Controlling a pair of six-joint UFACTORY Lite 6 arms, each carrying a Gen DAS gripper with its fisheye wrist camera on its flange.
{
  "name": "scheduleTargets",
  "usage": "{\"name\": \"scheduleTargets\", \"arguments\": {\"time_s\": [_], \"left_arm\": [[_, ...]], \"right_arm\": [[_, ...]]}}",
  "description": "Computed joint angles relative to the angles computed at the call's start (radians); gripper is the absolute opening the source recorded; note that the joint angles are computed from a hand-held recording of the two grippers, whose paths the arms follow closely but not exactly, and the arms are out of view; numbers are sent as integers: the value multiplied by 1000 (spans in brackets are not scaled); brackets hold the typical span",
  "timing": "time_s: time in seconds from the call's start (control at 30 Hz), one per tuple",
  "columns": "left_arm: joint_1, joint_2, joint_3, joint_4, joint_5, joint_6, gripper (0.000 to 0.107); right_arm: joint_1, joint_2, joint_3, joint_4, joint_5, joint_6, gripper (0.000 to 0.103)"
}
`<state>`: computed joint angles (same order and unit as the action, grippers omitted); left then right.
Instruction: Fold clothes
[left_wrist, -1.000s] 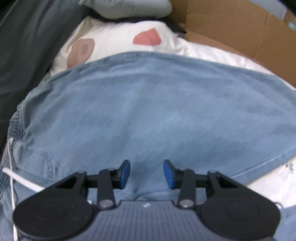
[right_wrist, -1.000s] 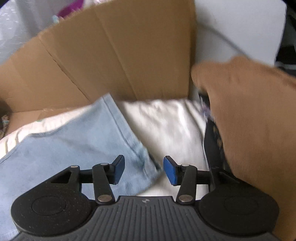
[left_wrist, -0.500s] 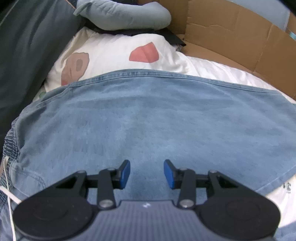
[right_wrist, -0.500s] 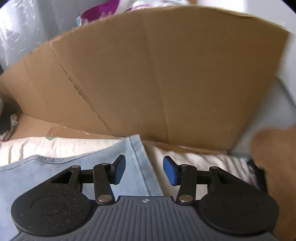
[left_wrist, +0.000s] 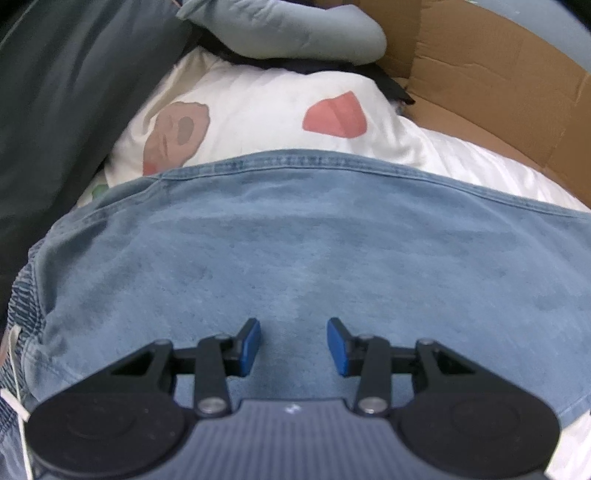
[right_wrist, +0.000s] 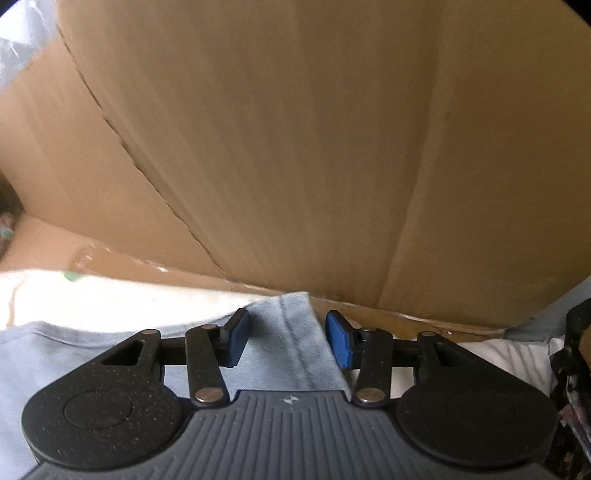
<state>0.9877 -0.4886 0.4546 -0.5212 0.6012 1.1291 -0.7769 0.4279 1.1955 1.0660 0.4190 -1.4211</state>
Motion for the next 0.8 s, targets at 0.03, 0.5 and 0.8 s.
{"name": "scheduleTargets", "arguments": {"time_s": [0.03, 0.5, 0.8], "left_arm": [[1, 3, -3, -8, -5, 7, 43], [19, 17, 18, -49, -3, 31, 43], [-13, 41, 17, -65, -46, 34, 43]], "right_arm": [[2, 15, 10, 3, 0, -1, 53], [17, -168, -180, 410, -63, -677, 11], [-12, -351, -382, 888, -17, -1315, 1]]}}
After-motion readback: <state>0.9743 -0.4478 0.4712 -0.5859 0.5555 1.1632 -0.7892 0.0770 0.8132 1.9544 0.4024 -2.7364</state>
